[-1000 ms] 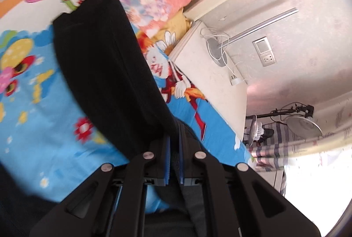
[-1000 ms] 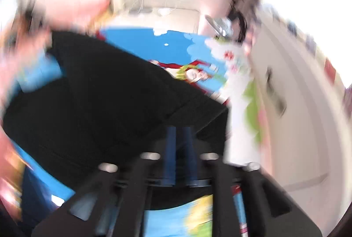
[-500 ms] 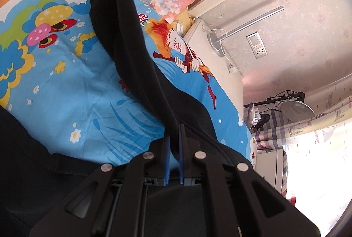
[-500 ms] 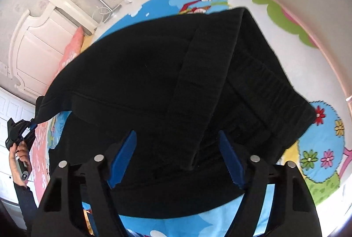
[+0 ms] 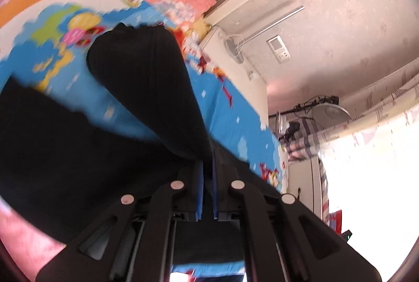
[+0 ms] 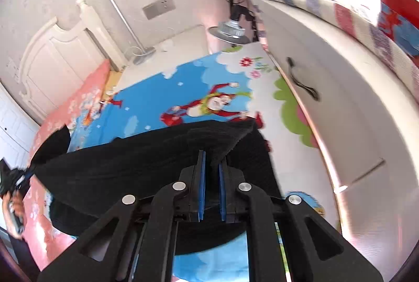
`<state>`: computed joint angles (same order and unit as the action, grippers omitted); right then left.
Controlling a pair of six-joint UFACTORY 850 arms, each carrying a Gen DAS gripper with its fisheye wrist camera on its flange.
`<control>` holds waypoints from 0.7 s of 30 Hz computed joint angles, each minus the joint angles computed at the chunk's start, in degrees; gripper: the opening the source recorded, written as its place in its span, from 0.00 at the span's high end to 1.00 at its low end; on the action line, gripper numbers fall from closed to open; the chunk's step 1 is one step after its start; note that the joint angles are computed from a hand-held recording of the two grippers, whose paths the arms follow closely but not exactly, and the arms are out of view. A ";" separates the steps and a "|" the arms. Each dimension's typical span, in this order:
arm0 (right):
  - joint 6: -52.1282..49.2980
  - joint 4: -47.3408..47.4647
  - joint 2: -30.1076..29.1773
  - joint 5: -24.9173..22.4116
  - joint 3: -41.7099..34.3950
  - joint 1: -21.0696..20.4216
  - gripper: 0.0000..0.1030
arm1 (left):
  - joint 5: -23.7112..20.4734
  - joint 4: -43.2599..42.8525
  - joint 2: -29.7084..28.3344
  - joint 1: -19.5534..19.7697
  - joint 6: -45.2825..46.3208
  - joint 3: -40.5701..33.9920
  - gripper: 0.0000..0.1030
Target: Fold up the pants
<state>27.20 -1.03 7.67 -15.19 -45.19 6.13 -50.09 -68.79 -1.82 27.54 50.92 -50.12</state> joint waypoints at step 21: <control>41.48 -39.14 -9.34 -4.03 3.04 6.27 0.42 | 37.24 44.32 -7.03 -16.56 -24.76 -3.95 0.31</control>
<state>68.69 -40.17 -1.67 -19.22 -42.15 12.40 -12.85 -24.48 -8.85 10.98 26.16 -54.06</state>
